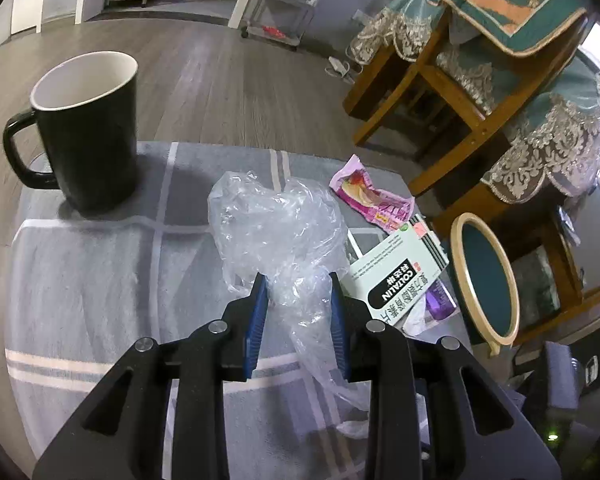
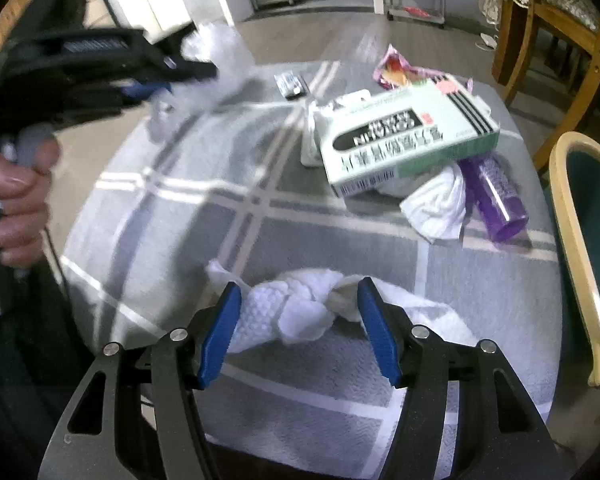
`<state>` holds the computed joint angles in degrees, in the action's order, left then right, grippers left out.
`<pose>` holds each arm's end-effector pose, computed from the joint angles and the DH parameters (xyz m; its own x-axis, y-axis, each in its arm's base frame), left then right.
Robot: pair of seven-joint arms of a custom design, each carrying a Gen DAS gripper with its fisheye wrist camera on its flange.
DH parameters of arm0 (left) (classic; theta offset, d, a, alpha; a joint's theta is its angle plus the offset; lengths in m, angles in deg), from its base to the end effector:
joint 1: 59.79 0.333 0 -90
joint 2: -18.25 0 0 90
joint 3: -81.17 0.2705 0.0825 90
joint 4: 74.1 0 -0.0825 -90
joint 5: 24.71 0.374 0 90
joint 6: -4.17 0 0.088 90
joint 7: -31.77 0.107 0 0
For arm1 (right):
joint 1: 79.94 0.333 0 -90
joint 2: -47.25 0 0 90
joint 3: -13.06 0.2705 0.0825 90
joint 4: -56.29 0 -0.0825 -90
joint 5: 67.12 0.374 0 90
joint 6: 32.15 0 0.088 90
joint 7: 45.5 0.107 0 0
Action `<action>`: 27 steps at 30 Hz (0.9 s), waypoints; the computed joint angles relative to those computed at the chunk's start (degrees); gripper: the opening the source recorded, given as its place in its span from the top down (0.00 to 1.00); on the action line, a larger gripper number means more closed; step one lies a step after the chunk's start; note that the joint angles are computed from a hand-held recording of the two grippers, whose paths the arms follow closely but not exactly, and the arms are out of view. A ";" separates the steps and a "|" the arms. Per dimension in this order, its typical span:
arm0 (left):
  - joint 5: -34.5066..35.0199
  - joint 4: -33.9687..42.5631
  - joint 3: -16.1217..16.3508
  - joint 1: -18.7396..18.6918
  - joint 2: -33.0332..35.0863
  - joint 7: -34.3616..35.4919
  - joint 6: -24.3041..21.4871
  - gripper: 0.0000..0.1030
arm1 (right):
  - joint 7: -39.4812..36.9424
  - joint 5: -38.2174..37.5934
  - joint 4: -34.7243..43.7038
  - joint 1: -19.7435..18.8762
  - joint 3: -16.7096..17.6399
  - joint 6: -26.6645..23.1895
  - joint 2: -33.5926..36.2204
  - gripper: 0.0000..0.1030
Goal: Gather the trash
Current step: 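Lower the right tool onto the white tissue and close it, then carry the plastic bag and white tissue over the bin with both tools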
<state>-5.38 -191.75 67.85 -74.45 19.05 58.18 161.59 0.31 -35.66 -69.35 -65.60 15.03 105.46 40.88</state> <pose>0.5141 -0.2877 0.4671 0.2085 -0.8946 0.3953 -0.7537 -0.4046 -0.5179 0.5136 0.1544 0.4271 0.6711 -0.7216 -0.1698 -0.6977 -0.5374 -0.4738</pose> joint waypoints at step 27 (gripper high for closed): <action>4.59 2.28 -1.74 -3.78 1.78 -1.44 -0.05 0.72 | -6.32 12.25 2.10 -5.23 -5.02 -0.38 -3.42 0.68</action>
<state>-0.80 -189.47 66.11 -78.23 20.83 56.74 161.54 -6.01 -23.41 -67.25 -70.83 10.02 105.07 37.46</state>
